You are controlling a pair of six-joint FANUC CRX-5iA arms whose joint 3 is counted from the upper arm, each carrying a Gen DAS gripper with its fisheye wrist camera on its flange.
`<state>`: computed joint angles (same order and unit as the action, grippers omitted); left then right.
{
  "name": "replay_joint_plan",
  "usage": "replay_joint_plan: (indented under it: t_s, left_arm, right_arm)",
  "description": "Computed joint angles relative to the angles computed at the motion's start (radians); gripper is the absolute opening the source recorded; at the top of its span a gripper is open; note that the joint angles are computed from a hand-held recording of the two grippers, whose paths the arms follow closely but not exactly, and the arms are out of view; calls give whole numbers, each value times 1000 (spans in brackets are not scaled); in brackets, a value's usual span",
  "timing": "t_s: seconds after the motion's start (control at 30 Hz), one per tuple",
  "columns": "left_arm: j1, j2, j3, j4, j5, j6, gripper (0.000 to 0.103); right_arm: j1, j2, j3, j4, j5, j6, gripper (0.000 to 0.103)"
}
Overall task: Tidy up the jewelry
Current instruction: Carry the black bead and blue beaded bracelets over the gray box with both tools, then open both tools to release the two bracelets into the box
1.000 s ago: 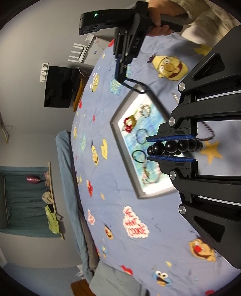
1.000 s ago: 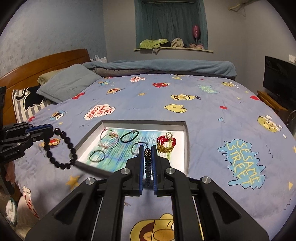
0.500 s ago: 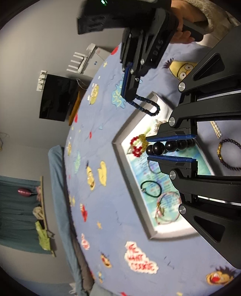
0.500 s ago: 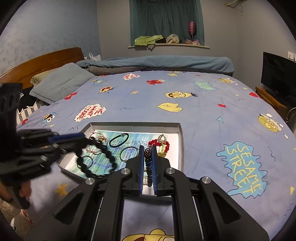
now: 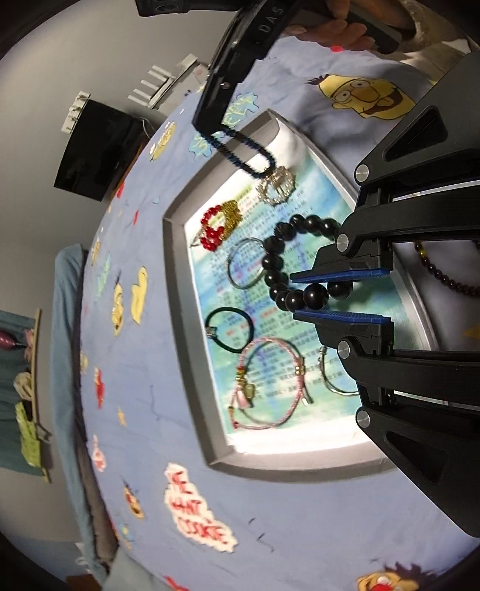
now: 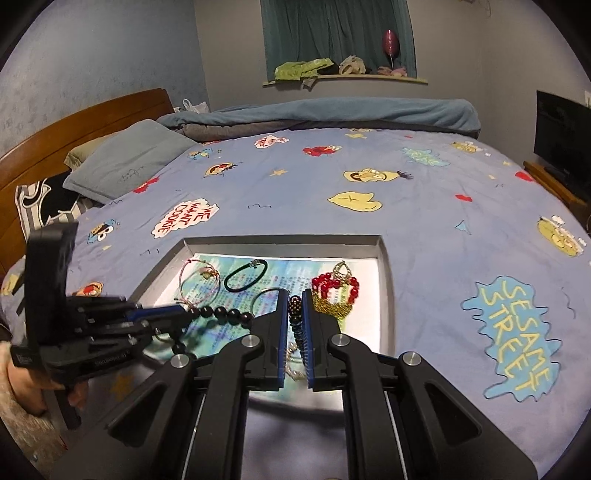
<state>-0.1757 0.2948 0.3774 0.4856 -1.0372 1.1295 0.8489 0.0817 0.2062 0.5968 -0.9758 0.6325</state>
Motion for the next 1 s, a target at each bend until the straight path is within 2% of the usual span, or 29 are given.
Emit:
replay_joint_plan:
  t_s: [0.2,0.6,1.0]
  left_arm:
    - [-22,1,2,-36,14,-18,15]
    - [-16,13,14,-62,17,-6,15]
    - [-24,25,33,-91,12,8,15]
  right_arm:
    - [-26,35,40,-16,32,3,7]
    - [-68,114,86,-66,-78,39,7]
    - [-81,131,97,-94,-103,48,9]
